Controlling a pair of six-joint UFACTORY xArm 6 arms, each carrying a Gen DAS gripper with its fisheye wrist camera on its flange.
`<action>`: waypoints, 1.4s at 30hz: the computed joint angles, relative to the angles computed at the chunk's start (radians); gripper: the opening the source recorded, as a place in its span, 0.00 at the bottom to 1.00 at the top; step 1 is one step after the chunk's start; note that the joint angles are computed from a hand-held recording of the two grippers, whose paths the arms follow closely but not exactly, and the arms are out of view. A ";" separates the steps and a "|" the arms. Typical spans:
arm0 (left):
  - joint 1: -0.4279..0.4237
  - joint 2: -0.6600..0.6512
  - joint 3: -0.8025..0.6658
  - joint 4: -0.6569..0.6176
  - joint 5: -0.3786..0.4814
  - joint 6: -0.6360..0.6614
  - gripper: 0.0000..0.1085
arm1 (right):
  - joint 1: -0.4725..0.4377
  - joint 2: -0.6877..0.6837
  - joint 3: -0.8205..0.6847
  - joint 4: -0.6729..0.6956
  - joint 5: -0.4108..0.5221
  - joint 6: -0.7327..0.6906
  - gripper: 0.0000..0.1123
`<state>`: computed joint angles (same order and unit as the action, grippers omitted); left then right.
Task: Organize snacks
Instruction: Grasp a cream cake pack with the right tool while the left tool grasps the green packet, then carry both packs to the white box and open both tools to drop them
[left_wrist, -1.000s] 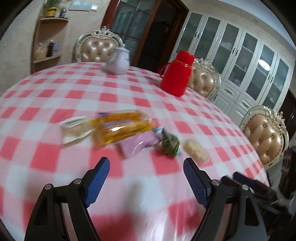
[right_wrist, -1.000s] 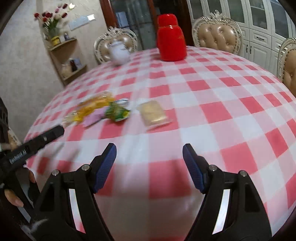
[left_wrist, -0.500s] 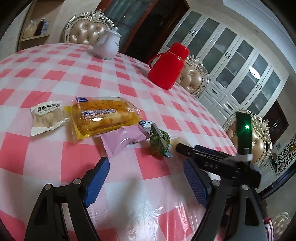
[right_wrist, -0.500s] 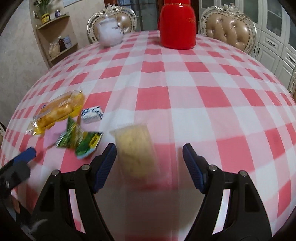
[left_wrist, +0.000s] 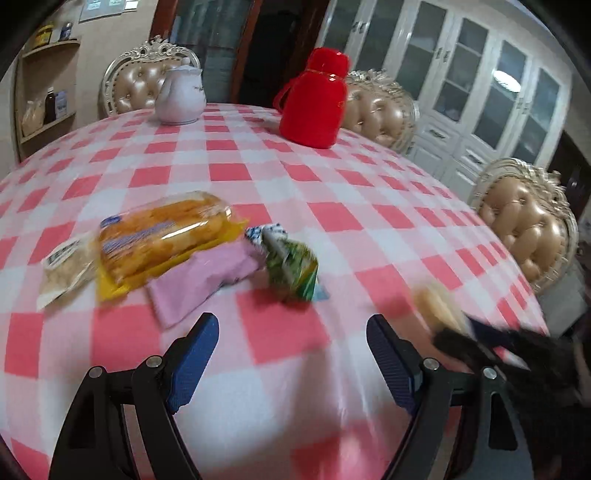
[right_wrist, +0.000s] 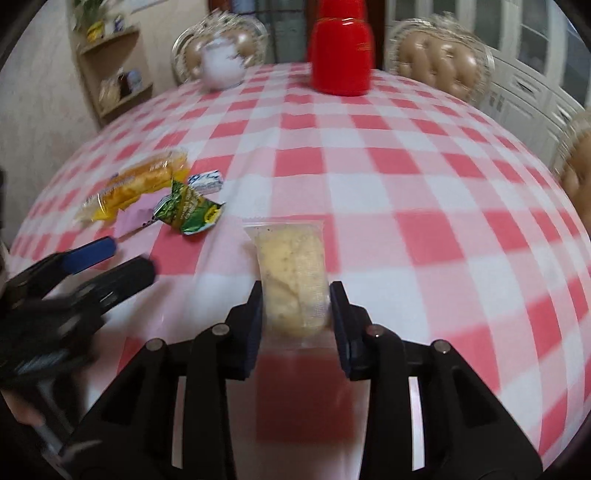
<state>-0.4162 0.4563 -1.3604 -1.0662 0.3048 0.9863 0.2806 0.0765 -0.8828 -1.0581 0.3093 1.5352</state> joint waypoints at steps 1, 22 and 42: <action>-0.006 0.022 -0.025 0.061 -0.006 -0.074 0.77 | -0.011 -0.011 0.012 -0.015 -0.016 0.025 0.34; -0.013 -0.099 0.162 0.075 -0.144 -0.036 0.30 | -0.083 0.019 0.006 -0.287 -0.245 0.336 0.34; 0.235 -0.434 0.503 -0.552 -0.137 0.476 0.30 | 0.205 0.164 -0.186 -0.265 -0.223 0.296 0.34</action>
